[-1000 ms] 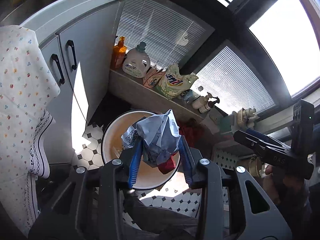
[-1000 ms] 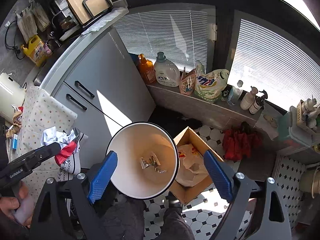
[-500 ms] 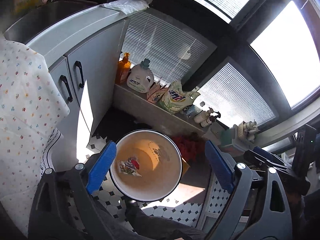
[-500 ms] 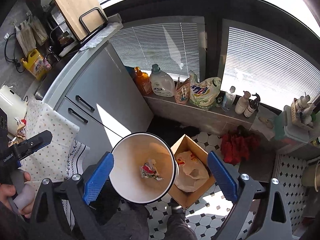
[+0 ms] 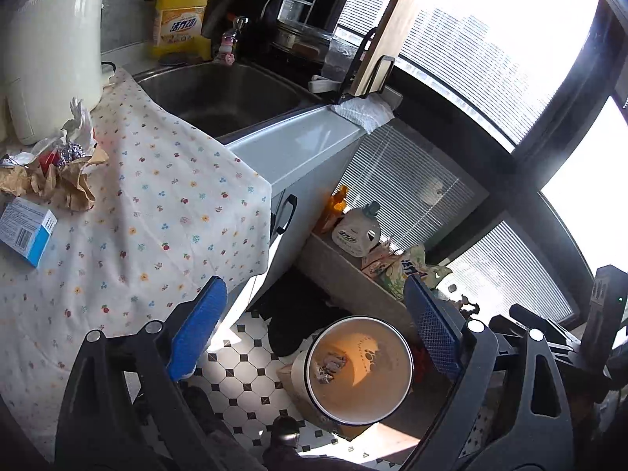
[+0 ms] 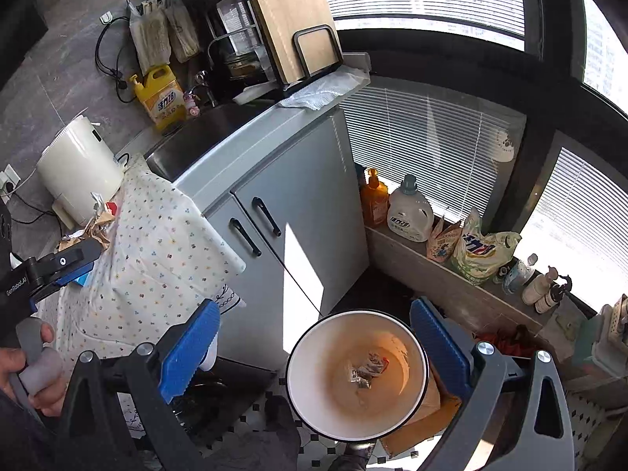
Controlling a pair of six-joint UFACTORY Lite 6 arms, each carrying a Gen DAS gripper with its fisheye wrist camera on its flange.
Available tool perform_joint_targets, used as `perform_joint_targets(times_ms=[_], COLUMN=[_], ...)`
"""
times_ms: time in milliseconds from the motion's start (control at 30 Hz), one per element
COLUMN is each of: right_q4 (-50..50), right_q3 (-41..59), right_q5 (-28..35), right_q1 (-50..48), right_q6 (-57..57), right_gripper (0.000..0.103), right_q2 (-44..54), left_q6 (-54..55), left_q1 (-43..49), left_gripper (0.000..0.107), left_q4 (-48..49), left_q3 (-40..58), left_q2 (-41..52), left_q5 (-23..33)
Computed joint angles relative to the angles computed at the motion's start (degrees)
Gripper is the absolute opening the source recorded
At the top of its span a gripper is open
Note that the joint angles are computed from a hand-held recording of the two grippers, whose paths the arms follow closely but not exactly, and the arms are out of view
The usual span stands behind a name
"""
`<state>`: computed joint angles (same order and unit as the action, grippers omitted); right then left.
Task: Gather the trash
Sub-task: 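Return both grippers to the trash pile on the counter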
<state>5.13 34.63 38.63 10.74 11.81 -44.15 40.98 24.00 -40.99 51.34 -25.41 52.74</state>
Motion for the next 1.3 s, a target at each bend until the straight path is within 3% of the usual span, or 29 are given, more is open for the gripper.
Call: perform_joint_targets(times_ms=[167, 367, 667, 867, 1067, 1300], right_q4=[-15.55, -29.75, -38.59, -36.53, -24.82, -20.67], right_q3=[9.26, 22.62, 44.24, 58.98, 74.11, 92.73], right_q5=[-6.79, -10.76, -10.01, -7.47, -3.72, 3.12], right_q1=[18.47, 30.8, 38.82, 40.48, 39.86, 40.04], right_q6=[19.69, 34.66, 43.51, 39.47, 28.38, 25.2], right_gripper=[0.095, 0.095, 0.095, 0.095, 0.095, 0.095], right_q2=[13.71, 30.33, 52.05, 64.16, 75.49, 88.51], left_q6=[10.49, 17.98, 21.08, 21.79, 18.58, 10.8], left_q1=[18.77, 35.84, 45.26, 45.4, 45.44, 44.4], left_gripper=[0.097, 0.097, 0.097, 0.097, 0.097, 0.096], left_q4=[-4.15, -6.54, -7.67, -9.2, -9.93, -9.92], left_q3=[3.46, 9.16, 18.58, 28.2, 44.59, 67.18], left_q2=[0.53, 6.96, 18.65, 28.95, 45.07, 63.71], left_q5=[5.85, 8.27, 0.47, -0.67, 5.79, 11.61])
